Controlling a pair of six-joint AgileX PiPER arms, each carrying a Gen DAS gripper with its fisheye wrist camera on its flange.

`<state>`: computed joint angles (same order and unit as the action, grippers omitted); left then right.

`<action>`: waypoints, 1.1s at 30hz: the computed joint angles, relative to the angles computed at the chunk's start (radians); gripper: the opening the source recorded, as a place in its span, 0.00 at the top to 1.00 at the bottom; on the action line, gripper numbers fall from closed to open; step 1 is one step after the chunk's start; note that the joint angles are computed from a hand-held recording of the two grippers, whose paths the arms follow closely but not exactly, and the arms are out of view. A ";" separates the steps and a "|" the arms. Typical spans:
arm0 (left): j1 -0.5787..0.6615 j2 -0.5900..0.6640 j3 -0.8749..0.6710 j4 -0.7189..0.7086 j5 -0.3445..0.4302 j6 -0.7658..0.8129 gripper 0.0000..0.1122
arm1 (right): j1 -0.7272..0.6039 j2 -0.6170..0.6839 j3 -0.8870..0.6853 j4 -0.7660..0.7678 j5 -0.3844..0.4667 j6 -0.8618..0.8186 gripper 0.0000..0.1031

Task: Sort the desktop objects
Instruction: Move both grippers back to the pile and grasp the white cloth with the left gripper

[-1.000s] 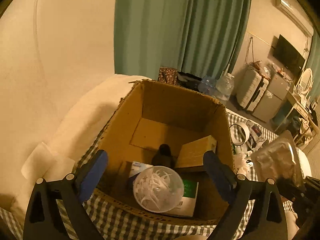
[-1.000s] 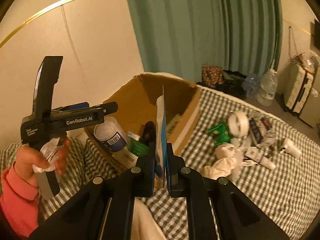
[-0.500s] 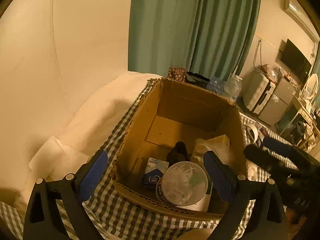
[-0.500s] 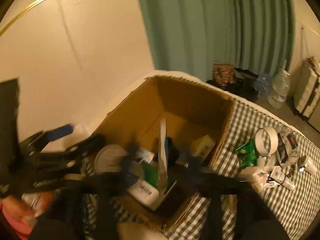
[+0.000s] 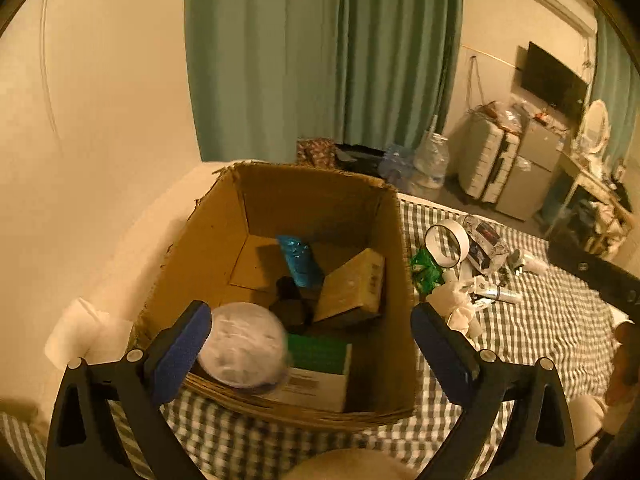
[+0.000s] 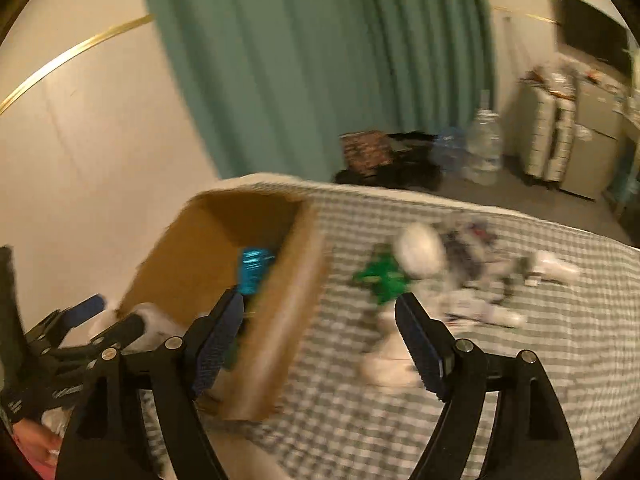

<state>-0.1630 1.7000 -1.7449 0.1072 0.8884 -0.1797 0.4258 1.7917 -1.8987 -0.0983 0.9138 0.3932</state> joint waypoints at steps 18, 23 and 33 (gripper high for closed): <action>-0.461 0.226 0.012 0.205 -0.170 -0.173 0.08 | -0.382 -0.302 0.567 0.074 -0.211 -0.143 0.14; -0.441 0.350 -0.075 0.138 -0.110 -0.150 0.08 | -0.408 -0.281 0.643 0.139 -0.285 -0.220 0.14; -0.341 0.586 -0.340 0.092 0.075 -0.250 0.08 | -0.417 -0.147 0.614 0.198 -0.381 -0.325 0.14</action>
